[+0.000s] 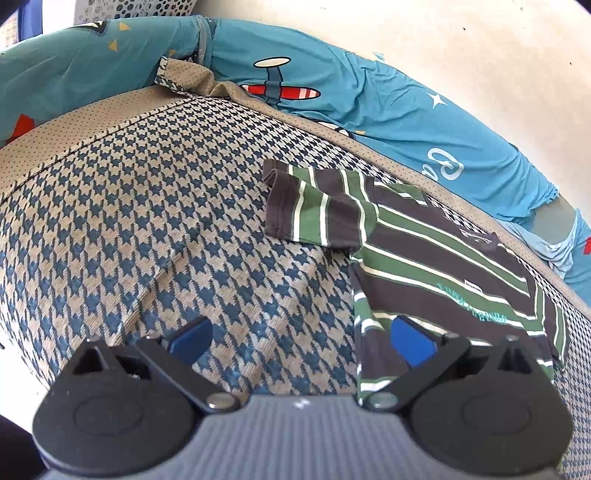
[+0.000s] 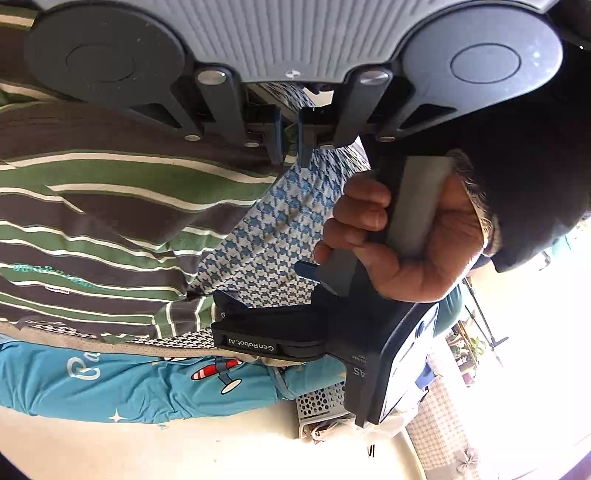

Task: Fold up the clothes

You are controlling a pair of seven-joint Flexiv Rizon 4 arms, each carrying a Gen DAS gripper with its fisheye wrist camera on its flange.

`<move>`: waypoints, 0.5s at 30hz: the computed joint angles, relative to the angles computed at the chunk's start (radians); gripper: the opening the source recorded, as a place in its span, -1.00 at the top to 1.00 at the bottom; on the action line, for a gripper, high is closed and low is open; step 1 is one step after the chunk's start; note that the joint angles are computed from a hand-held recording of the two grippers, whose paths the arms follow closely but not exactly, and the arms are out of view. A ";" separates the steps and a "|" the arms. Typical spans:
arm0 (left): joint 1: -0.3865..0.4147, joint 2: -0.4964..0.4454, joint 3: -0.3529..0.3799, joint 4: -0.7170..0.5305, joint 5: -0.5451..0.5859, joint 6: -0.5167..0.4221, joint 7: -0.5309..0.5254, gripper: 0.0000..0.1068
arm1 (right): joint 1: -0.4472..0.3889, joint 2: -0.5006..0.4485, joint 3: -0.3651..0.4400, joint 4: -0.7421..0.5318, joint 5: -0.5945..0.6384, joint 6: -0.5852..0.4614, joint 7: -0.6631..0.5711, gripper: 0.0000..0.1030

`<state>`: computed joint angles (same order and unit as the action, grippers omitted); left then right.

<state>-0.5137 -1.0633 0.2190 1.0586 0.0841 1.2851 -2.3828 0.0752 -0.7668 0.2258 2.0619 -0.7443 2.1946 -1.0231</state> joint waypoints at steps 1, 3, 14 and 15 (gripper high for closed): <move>-0.001 0.003 0.006 0.005 0.001 0.000 -0.007 -0.92 | -0.030 -0.015 0.026 -0.014 -0.038 -0.002 0.033 0.82; -0.005 0.010 0.021 0.013 0.006 0.000 -0.022 -0.92 | -0.037 -0.029 0.036 -0.035 -0.067 -0.008 0.067 0.82; -0.007 0.067 0.075 0.083 0.052 0.030 -0.102 -0.92 | -0.086 -0.121 0.104 -0.198 -0.340 -0.138 0.217 0.82; 0.002 0.066 0.060 0.082 0.049 0.022 -0.089 -0.92 | -0.076 -0.120 0.094 -0.198 -0.351 -0.156 0.216 0.82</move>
<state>-0.5121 -0.9978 0.2786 1.1407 0.1326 1.3074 -2.4723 -0.0006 -0.8868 0.3197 1.8638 -1.0951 2.0390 -0.8071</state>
